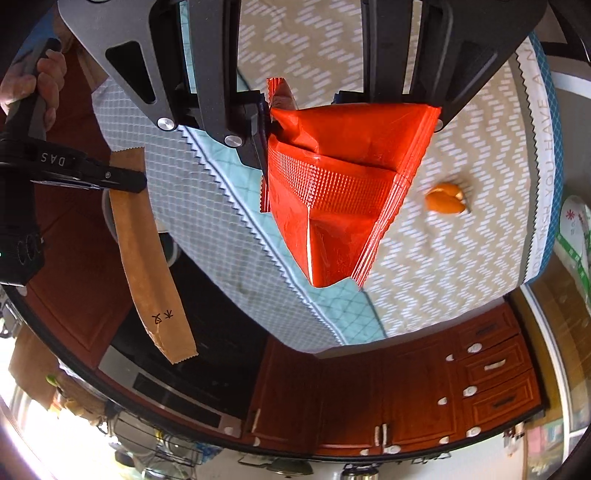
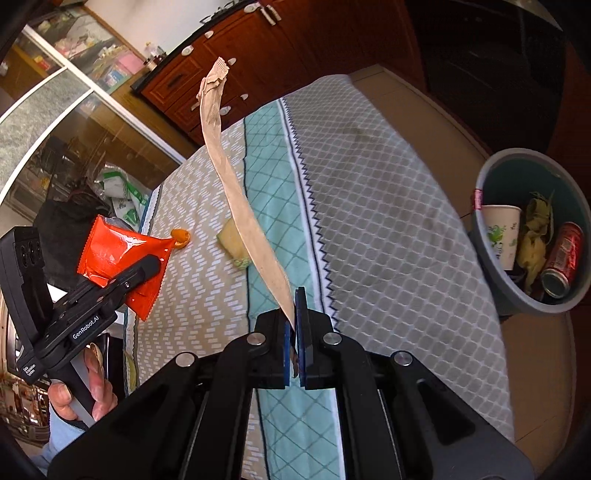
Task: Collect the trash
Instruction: 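Carry the red wrapper and paper strip over the teal bin and release both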
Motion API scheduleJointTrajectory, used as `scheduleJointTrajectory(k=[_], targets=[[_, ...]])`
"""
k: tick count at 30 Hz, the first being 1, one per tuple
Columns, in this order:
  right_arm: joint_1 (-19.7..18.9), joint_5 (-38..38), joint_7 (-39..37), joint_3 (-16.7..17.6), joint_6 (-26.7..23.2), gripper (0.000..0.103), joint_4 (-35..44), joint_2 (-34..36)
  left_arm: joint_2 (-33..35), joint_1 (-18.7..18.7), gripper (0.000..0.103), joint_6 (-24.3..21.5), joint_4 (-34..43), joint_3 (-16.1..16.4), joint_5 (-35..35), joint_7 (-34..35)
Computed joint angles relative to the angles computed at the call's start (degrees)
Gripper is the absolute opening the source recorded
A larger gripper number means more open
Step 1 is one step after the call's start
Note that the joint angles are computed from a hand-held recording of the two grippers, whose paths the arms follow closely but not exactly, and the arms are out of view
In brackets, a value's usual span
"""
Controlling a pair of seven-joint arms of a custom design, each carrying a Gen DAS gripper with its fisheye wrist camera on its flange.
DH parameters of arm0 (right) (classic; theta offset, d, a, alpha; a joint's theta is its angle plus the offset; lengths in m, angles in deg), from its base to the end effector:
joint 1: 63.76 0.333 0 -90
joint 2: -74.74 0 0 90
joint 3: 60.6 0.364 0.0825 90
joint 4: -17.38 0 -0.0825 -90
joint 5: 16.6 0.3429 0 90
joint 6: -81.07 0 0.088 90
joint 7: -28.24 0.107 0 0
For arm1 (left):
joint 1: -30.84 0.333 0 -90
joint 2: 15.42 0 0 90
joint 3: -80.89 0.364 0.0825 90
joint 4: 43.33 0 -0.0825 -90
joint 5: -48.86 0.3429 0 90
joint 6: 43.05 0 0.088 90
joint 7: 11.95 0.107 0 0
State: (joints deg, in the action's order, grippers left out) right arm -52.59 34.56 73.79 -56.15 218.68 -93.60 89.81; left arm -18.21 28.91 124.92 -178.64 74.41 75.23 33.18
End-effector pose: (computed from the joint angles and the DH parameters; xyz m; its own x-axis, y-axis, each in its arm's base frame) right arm 0.5863 0.1657 0.4434 0.4611 -0.7450 -0.4820 -0.8663 -0.2604 -0.4263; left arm 0.4928 -0.1023 0.4883 0.1725 -0.9778 0.1190 -0.7795 -0.2093 -0.5904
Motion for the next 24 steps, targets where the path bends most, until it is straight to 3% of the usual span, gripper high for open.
scheduleJointTrajectory(k=[10, 16, 24], targets=[[-6.88, 2.72, -0.37, -3.52, 2.22, 0.003, 2.31, 1.72, 12.93, -3.94, 0.025, -6.47, 17.49, -4.97, -4.81, 9.02], [-9.76, -1.88, 4.83, -5.55, 3.74, 0.003, 4.94, 5.1, 22.45, -5.91, 0.025, -11.94, 30.08, -8.04, -6.59, 14.71], [-12.71, -6.98, 11.57, -5.83, 1.09, 0.003, 9.52, 10.72, 37.78, -9.24, 0.025, -22.49, 50.63, -10.6, -10.06, 22.45]])
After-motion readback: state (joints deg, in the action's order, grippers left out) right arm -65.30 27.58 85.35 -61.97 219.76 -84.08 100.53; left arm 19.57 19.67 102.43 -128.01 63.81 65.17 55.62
